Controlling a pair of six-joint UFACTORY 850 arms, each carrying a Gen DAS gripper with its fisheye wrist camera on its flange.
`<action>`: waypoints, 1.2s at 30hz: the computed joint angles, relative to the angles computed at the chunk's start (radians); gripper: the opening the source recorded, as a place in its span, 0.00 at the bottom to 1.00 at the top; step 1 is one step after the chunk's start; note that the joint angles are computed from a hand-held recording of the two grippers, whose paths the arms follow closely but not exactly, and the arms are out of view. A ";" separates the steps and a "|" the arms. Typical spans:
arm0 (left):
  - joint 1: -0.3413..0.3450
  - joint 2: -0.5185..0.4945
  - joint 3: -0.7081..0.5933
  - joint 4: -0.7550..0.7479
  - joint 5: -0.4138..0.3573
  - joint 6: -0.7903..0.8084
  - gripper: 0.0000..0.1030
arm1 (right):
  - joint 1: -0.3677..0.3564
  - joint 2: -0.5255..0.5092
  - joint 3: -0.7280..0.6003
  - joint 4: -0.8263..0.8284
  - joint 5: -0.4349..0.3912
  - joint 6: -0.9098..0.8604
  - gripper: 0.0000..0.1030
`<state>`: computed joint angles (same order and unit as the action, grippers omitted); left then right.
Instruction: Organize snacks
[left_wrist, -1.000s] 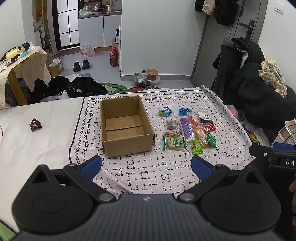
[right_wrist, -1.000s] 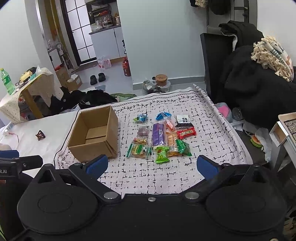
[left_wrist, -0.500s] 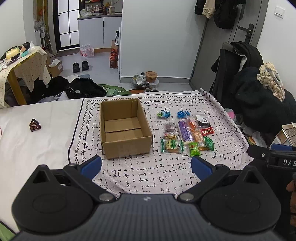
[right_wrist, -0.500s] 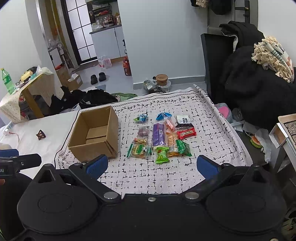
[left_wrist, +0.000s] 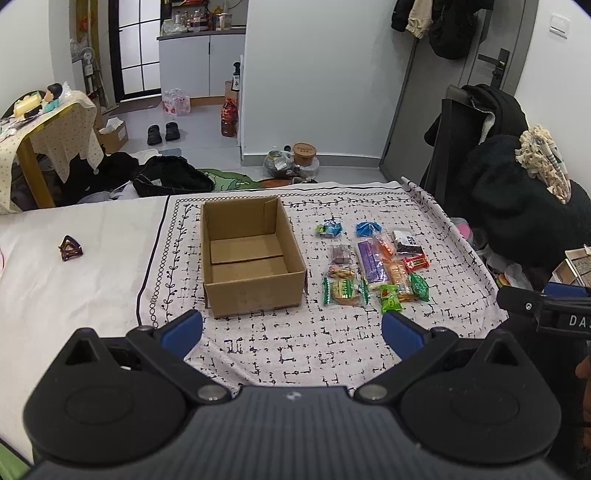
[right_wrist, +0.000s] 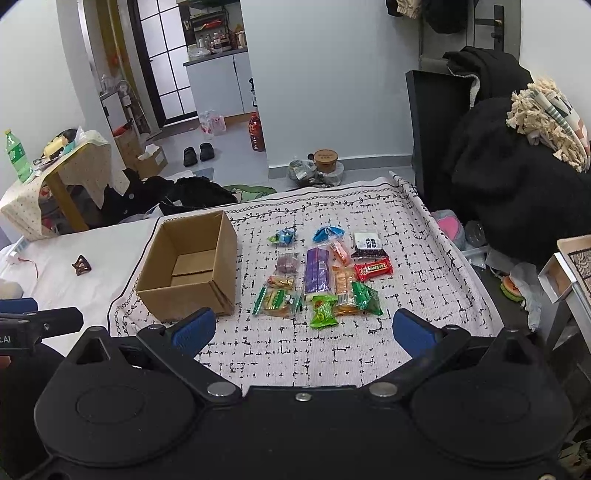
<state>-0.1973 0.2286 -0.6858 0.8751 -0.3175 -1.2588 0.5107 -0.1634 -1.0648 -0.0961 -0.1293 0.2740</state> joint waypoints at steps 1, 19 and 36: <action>0.002 0.000 0.001 -0.006 0.001 0.002 1.00 | -0.001 -0.002 -0.001 0.013 -0.001 -0.012 1.00; 0.015 -0.090 -0.040 -0.062 0.031 0.043 1.00 | -0.041 -0.071 -0.047 0.383 -0.033 -0.385 1.00; 0.032 -0.333 -0.220 -0.229 0.086 0.201 0.98 | -0.114 -0.247 -0.209 0.594 -0.081 -0.592 0.89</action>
<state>-0.1656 -0.1041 -0.9055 0.6458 -0.2314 -1.0582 0.3972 -0.4105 -1.2735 0.4979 -0.2100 -0.3184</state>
